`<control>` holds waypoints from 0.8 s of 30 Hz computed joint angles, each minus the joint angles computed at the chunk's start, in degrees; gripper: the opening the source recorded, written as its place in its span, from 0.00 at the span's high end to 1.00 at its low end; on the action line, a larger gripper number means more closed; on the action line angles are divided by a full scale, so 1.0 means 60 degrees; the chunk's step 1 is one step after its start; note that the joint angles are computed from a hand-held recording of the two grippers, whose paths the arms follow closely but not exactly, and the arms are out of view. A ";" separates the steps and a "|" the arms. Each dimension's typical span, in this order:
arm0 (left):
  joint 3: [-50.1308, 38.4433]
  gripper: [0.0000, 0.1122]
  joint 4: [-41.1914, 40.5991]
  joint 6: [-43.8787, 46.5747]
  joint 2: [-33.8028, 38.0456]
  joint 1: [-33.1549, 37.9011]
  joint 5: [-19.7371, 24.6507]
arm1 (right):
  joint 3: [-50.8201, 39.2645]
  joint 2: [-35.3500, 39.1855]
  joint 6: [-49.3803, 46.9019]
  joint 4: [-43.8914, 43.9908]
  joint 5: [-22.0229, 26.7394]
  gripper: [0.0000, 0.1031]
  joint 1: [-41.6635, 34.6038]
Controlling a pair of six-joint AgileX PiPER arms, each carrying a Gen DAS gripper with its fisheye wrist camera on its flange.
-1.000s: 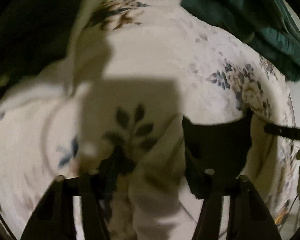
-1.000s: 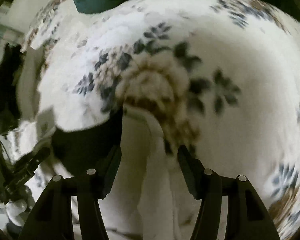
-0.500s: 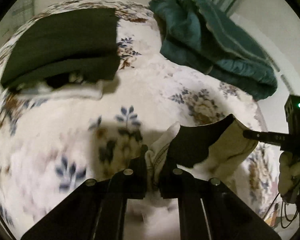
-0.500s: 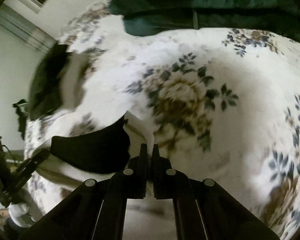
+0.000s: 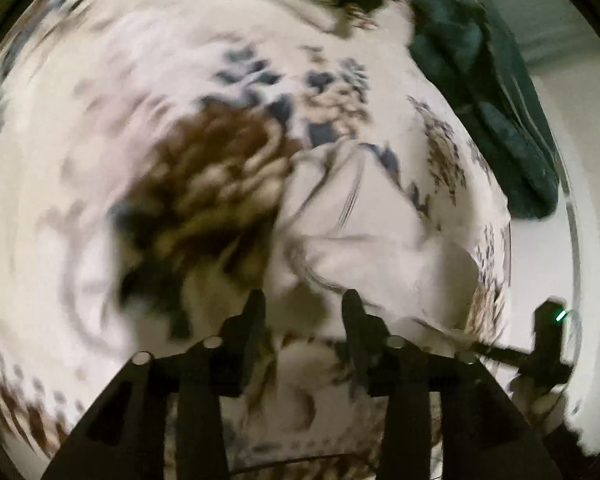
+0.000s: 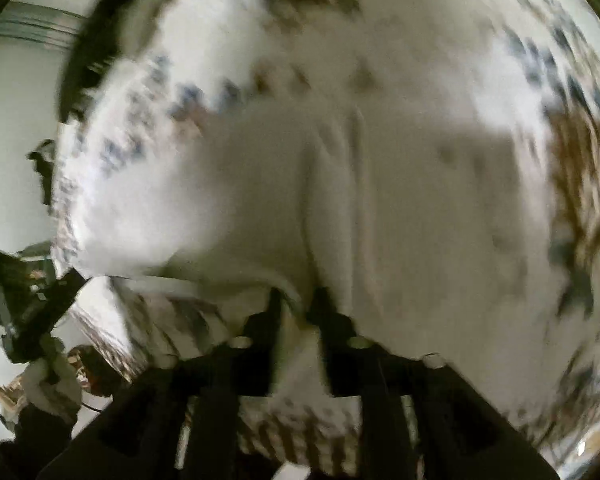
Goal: Fold small clothes
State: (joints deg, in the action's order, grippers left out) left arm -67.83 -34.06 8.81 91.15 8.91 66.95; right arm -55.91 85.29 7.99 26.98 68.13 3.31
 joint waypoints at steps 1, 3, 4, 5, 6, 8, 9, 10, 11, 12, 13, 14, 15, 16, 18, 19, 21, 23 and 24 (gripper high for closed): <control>0.0159 0.59 -0.0102 -0.0095 -0.0169 0.0267 0.0098 | 0.0377 -0.0300 -0.0024 0.0191 0.0063 0.53 -0.0344; 0.0282 0.51 -0.0406 -0.0289 -0.0324 0.0733 0.0227 | 0.0963 -0.0802 -0.0139 0.0584 0.0078 0.52 -0.0908; 0.0244 0.50 -0.0614 -0.0387 -0.0292 0.0904 0.0196 | 0.1180 -0.1007 -0.0192 0.0818 0.0124 0.49 -0.1291; 0.0124 0.50 -0.0761 -0.0494 -0.0151 0.0959 0.0124 | 0.1359 -0.1145 -0.0229 0.1040 0.0109 0.46 -0.1628; -0.0002 0.50 -0.0867 -0.0569 0.0028 0.0935 0.0031 | 0.1568 -0.1292 -0.0271 0.1347 0.0053 0.44 -0.1967; -0.0570 0.50 -0.0995 -0.0727 0.0695 0.0583 -0.0241 | 0.1922 -0.1263 -0.0378 0.1975 -0.0144 0.44 -0.2467; -0.0791 0.50 -0.1001 -0.0632 0.1012 0.0428 -0.0353 | 0.2002 -0.1156 -0.0291 0.2168 -0.0294 0.44 -0.2523; -0.1306 0.50 -0.0786 -0.0763 0.1499 -0.0022 -0.0491 | 0.2138 -0.1053 -0.0274 0.2344 -0.0575 0.44 -0.2513; -0.1572 0.51 -0.0626 -0.0761 0.1753 -0.0239 -0.0477 | 0.2190 -0.0933 -0.0117 0.2355 -0.0817 0.44 -0.2398; -0.1984 0.52 -0.0385 -0.0755 0.2109 -0.0623 -0.0444 | 0.2249 -0.0709 0.0081 0.2313 -0.1076 0.44 -0.2229; -0.2102 0.63 -0.0106 -0.0730 0.2203 -0.0847 -0.0482 | 0.2361 -0.0552 0.0084 0.2461 -0.1271 0.44 -0.2102; -0.2362 0.97 0.0494 -0.0888 0.2354 -0.1330 -0.0568 | 0.2507 -0.0342 0.0012 0.2721 -0.1439 0.44 -0.2055; -0.2467 0.96 0.0711 -0.0927 0.2421 -0.1486 -0.0502 | 0.2623 -0.0300 0.0061 0.2860 -0.1624 0.53 -0.1967; -0.2398 0.97 0.0810 -0.0920 0.2323 -0.1603 -0.0555 | 0.2665 -0.0401 0.0270 0.2820 -0.1863 0.69 -0.1829; -0.1930 0.97 0.0812 -0.0993 0.1633 -0.1525 -0.0843 | 0.2433 -0.0794 0.1072 0.2144 -0.2088 0.92 -0.1514; -0.1665 0.97 0.0699 -0.0994 0.1223 -0.1359 -0.0890 | 0.2299 -0.0945 0.1282 0.1963 -0.2183 0.92 -0.1462; -0.1175 0.97 0.0728 -0.1036 0.0538 -0.1073 -0.0819 | 0.1945 -0.1185 0.1671 0.1449 -0.2032 0.92 -0.1413; -0.0662 0.97 0.1103 -0.1161 0.0237 -0.0848 -0.0505 | 0.1483 -0.0836 0.1893 0.0908 -0.1649 0.92 -0.1243; -0.0479 0.97 0.1251 -0.1258 0.0249 -0.0782 -0.0418 | 0.1234 -0.0575 0.1930 0.0560 -0.1331 0.92 -0.1151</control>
State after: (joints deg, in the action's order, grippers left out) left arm -70.70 -26.55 1.25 92.65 4.22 64.44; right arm -48.50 81.84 19.57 30.34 60.14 -3.60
